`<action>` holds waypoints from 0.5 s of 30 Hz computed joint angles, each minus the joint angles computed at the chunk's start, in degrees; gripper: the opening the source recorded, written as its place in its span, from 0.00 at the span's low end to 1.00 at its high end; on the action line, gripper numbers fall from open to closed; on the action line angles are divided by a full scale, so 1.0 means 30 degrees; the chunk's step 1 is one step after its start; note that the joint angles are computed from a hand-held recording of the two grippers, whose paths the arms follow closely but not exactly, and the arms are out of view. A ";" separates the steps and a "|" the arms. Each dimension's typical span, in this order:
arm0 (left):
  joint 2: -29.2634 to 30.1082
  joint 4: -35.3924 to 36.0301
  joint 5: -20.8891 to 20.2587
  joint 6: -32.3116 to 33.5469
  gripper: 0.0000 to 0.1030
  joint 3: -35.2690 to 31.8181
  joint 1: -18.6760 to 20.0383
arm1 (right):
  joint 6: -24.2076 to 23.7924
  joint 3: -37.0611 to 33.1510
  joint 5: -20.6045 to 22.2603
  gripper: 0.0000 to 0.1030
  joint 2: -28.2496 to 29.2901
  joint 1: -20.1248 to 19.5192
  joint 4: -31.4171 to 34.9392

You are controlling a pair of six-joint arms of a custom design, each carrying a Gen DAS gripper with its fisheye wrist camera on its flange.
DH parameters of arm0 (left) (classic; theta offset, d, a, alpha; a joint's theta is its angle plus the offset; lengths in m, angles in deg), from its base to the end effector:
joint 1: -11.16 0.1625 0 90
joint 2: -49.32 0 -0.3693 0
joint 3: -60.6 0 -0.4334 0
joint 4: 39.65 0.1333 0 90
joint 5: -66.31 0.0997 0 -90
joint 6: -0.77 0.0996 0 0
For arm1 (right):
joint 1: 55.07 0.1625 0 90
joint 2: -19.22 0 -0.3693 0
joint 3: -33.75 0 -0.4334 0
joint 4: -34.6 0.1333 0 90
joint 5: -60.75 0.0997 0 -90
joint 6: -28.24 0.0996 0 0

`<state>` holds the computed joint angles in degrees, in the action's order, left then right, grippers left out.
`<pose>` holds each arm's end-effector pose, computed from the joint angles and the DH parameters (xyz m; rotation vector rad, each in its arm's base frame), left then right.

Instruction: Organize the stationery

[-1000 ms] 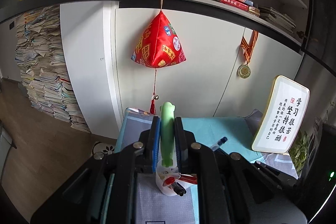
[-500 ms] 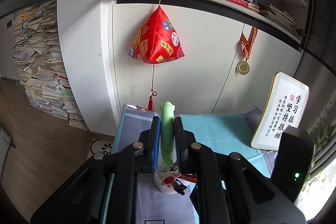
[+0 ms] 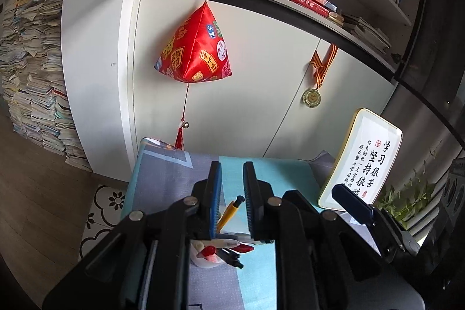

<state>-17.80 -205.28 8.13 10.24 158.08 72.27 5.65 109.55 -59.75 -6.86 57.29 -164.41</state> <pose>-0.1503 -0.6570 0.2950 0.5404 2.4576 -1.1471 0.3567 -0.6497 0.0361 0.5513 -2.2690 1.3119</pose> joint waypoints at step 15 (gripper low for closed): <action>0.0056 -0.0878 0.1453 -0.0061 0.28 0.0161 -0.0279 | 0.2812 0.0450 -0.0369 0.71 -0.1065 -0.0501 0.2147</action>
